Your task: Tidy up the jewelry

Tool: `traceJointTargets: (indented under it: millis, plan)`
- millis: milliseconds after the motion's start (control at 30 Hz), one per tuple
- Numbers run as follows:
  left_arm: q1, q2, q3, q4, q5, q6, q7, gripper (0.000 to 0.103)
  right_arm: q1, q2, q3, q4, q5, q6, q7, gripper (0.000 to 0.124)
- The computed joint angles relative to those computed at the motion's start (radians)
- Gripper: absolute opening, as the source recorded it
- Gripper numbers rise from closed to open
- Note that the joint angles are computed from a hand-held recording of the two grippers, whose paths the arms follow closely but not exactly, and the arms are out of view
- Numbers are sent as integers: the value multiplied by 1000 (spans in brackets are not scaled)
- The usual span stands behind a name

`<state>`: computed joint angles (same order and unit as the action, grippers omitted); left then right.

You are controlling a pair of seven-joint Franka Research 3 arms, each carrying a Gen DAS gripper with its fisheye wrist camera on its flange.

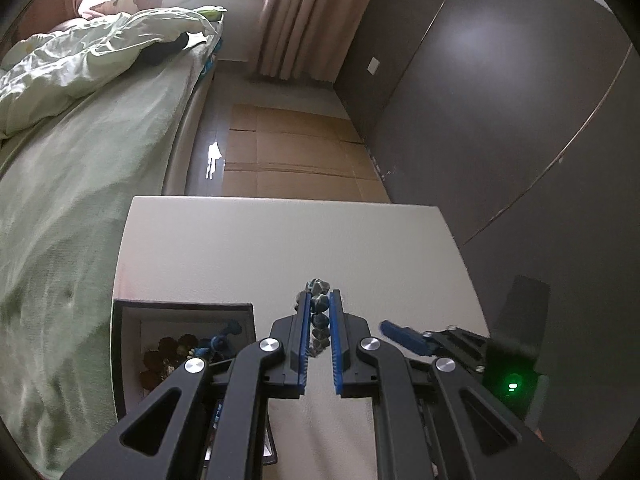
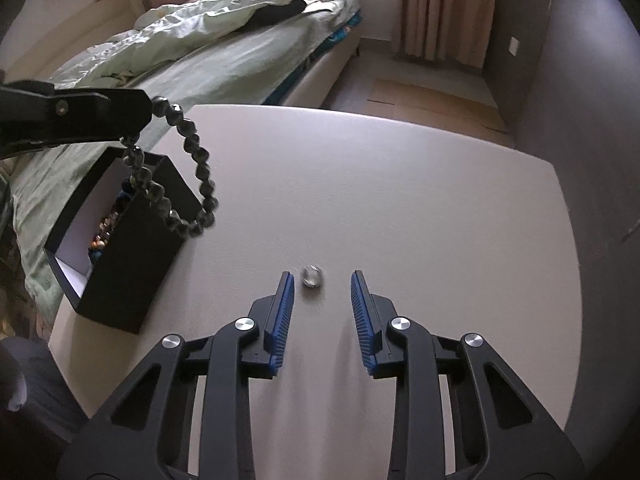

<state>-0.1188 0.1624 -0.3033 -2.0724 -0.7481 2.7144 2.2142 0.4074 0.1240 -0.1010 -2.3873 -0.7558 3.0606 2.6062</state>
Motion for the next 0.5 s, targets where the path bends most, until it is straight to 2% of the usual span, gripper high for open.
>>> traceJointTargets:
  millis: [133, 200, 233, 267, 333, 400, 500]
  plan:
    - [12, -14, 1, 1, -49, -7, 27, 7, -11, 33, 30, 28, 95, -27, -90, 30]
    - [14, -27, 7, -3, -72, -3, 37, 7, 16, 47, 5, 44, 85, -35, -82, 30]
    - [15, -34, 11, -5, -86, -5, 44, 7, 25, 48, -5, 46, 81, -34, -77, 25]
    - [19, -44, 15, -8, -109, -11, 56, 7, 40, 49, -19, 52, 67, -49, -60, 15]
    - [20, -58, 26, -9, -144, -20, 76, 7, 35, 46, -16, 51, 75, -58, -58, 14]
    - [19, -76, 38, -13, -182, -31, 100, 7, 7, 37, 10, 34, 159, -42, -111, 13]
    - [14, -97, 61, -21, -213, -48, 120, 7, 41, 9, -28, 32, 68, -53, -19, 13]
